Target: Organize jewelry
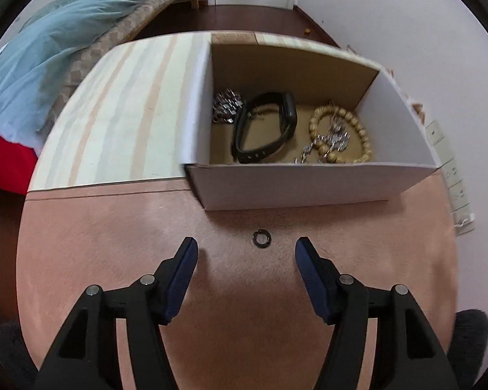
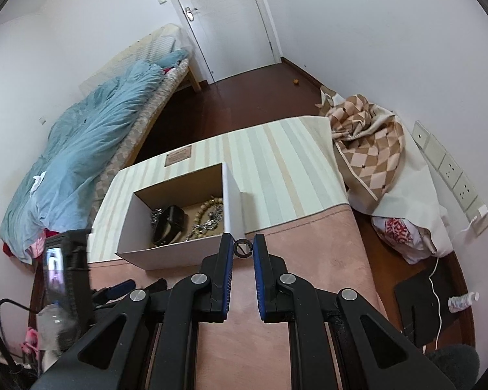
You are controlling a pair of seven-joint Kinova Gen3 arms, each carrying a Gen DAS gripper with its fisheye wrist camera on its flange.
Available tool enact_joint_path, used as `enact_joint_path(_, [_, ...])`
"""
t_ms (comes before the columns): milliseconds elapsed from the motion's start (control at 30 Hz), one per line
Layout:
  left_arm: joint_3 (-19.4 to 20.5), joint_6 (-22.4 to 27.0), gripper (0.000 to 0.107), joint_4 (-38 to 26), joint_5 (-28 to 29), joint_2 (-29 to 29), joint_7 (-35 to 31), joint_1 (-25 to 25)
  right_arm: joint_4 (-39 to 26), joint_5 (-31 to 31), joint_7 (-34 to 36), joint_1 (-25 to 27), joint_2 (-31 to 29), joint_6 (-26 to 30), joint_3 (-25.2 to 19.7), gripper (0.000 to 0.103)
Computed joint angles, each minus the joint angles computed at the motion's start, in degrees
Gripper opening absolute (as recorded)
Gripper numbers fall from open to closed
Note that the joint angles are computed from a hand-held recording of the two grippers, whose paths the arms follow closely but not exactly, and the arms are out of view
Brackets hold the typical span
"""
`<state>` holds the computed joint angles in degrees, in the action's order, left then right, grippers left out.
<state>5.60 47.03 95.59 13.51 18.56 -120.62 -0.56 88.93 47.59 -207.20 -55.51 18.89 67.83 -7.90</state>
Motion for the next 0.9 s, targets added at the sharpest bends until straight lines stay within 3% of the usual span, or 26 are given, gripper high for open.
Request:
enact_joint_path(100, [-1.35,-4.02,0.06,1.75,-4.04,-0.22,1.93,3.59,0.06,-0.17,-0.03,0.23,-0.02,0.28,-0.12,0.013])
enact_joint_path(167, [0.04,-4.39,0.058,1.87,-4.31,-0.39,1.72,2.79,-0.11,-0.12,0.21,0.38,0.02,0.47,-0.16,0.013])
enact_joint_path(200, [0.2,-4.19,0.049,1.85,-3.71,-0.46,1.19,2.53,-0.12,-0.14,0.28,0.46,-0.03,0.44,-0.15,0.013])
enact_joint_path(233, [0.93,-4.33,0.028,2.17,-2.69,-0.73,-0.01,1.65,-0.2,-0.02,0.38,0.46,0.02,0.48,-0.09,0.013])
enact_joint_path(300, [0.87,-4.49,0.01,2.61,-2.54,-1.2,-0.97,1.77,-0.31,0.08,0.52,0.63,0.05,0.29,-0.04,0.013])
enact_joint_path(500, [1.12,-2.57,0.01,2.39,0.05,-1.75,-3.36,0.51,-1.0,1.04,0.89,0.3,-0.02,0.51,0.04,0.013])
enact_joint_path(633, [1.45,1.51,0.01,0.99,5.42,-4.43,-7.13,-2.34,-1.48,1.54,2.17,0.53,-0.5,0.01,-0.12,0.013])
enact_joint_path(800, [0.76,12.33,0.01,-9.23,12.23,-4.13,-10.01,-4.72,-3.36,0.56,8.58,3.93,-0.1,-5.27,0.47,0.013])
enact_joint_path(900, [0.38,15.56,0.01,-16.35,10.92,-0.9,-7.31,-3.16,-6.0,-2.31,15.56,11.24,1.79,-10.38,-2.53,0.013])
